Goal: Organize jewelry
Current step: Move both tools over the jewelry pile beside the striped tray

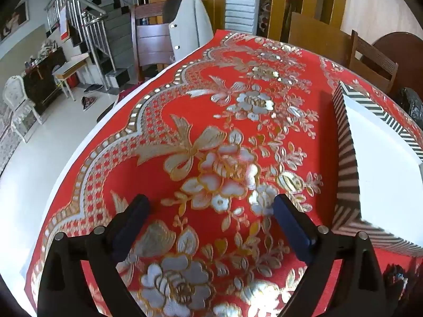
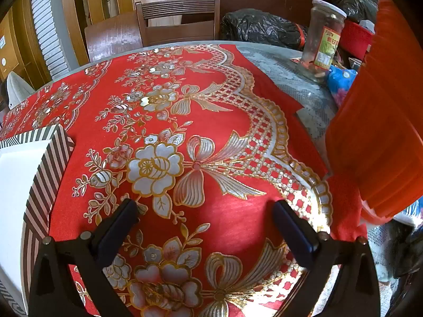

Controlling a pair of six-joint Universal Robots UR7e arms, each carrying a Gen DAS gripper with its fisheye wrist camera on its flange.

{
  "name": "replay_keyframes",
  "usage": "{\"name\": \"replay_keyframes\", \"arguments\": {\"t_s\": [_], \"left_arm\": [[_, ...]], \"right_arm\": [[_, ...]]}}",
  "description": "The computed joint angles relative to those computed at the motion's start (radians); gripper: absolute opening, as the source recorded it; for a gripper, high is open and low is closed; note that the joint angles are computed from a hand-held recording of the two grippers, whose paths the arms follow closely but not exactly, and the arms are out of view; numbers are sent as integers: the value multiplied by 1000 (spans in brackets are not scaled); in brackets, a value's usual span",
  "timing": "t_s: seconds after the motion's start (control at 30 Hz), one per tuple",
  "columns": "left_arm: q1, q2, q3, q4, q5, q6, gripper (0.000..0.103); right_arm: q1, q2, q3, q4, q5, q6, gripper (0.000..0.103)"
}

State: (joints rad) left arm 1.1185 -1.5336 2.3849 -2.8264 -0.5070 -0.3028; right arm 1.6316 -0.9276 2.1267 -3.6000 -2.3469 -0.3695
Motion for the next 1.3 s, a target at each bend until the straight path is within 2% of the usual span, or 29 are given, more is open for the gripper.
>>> {"name": "replay_keyframes", "arguments": {"t_s": [0.03, 0.13, 0.2, 0.27, 0.4, 0.43, 0.47, 0.6, 0.73, 0.77, 0.83, 0.9, 0.93, 0.97, 1.07, 1.13, 1.23, 1.3], "left_arm": [[0, -29, 10, 29, -11, -21, 88], [-70, -146, 68, 192, -9, -141, 66], [-98, -204, 79, 285, -48, -191, 66], [-162, -268, 111, 354, -40, -253, 66], [-283, -354, 140, 518, -24, -371, 66], [-286, -348, 133, 521, -29, -374, 66], [-302, -361, 133, 547, -33, -392, 66], [-340, -363, 107, 621, -47, -445, 66], [-373, -380, 113, 669, -44, -487, 66], [-382, -386, 116, 678, -49, -496, 66], [-399, -390, 122, 698, -54, -510, 66], [-418, -394, 128, 718, -49, -527, 66], [-430, -401, 134, 721, -54, -533, 66], [-443, -405, 136, 729, -57, -543, 66], [-484, -405, 141, 755, -53, -574, 66], [-521, -407, 148, 779, -53, -602, 66], [-570, -411, 159, 802, -56, -647, 66], [-602, -409, 169, 814, -52, -675, 66]], "right_arm": [[2, -9, 8, 17, -2, 7, 103], [20, -47, 44, 93, -38, 66, 103], [43, -63, 80, 86, -71, 75, 102], [81, -98, 128, 114, -98, 113, 102], [158, -193, 193, 237, 11, 165, 102], [182, -200, 200, 254, 30, 161, 102], [191, -207, 217, 248, 43, 146, 102], [289, -135, 201, 292, 10, 89, 102], [323, -68, 188, 285, -30, 8, 102], [321, -46, 183, 267, -42, -17, 102], [334, 17, 160, 210, -122, -64, 97], [333, 74, 135, 79, -197, -138, 96], [328, 85, 119, 46, -219, -145, 96], [317, 71, 112, 55, -211, -130, 96], [291, -21, 137, 170, -125, -10, 96], [297, -54, 161, 199, -98, 46, 96], [308, -107, 215, 214, 1, 131, 96], [329, -128, 252, 182, 61, 169, 96]]}}
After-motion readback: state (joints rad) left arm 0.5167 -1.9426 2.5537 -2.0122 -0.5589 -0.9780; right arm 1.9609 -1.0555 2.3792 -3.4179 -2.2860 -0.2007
